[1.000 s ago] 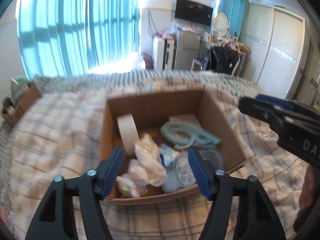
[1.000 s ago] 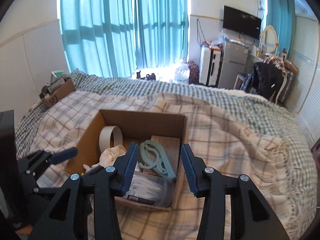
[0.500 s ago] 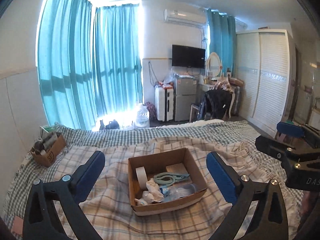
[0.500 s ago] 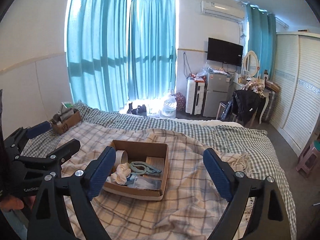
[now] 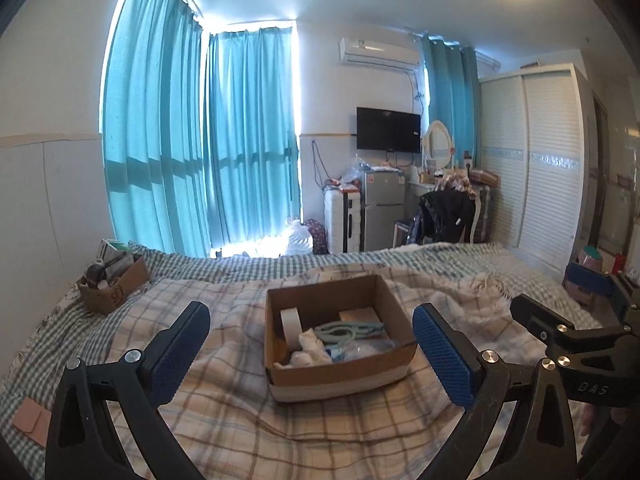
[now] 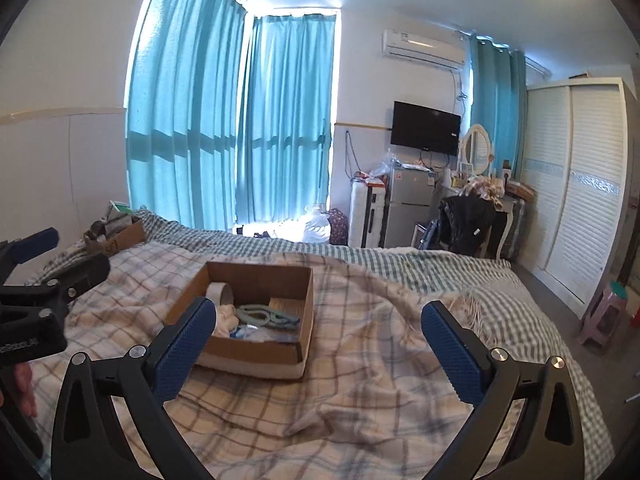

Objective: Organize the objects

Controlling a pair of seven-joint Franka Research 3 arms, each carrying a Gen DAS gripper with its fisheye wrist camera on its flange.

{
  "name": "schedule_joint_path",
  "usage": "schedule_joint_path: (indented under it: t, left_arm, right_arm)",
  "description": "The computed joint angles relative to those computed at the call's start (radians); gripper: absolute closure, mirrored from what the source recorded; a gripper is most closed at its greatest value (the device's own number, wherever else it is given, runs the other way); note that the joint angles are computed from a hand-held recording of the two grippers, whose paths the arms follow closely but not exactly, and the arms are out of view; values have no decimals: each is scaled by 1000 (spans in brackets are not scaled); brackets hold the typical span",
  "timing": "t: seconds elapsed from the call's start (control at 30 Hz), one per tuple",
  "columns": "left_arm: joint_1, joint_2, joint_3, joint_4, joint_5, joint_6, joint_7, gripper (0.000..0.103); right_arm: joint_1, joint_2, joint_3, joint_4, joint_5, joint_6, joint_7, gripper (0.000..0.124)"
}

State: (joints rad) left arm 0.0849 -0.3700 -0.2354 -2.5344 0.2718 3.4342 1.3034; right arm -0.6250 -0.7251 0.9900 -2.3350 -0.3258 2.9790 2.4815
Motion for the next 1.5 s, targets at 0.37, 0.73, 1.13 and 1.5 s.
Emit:
schedule_joint_path:
  t: [0.37,0.73,1.13,1.5]
  left_arm:
    - [86,2,-83,-80,-148,62,80,0]
    - [-56,-24,85,-90,-31,40,-8,0]
    - [-121,-14,162,-78,69,0,-78,0]
    - [-123,-22,172,-81,90,-2,-100,0]
  right_arm:
    - [-39,-41,51,-37,35,27,-6,21]
    - [-20,-20,46,-19,33,-32,51,21]
    - [-13,-6,54,-3,3,-19,59,21]
    - [-10,-11,53,-5,-1,-29,66,21]
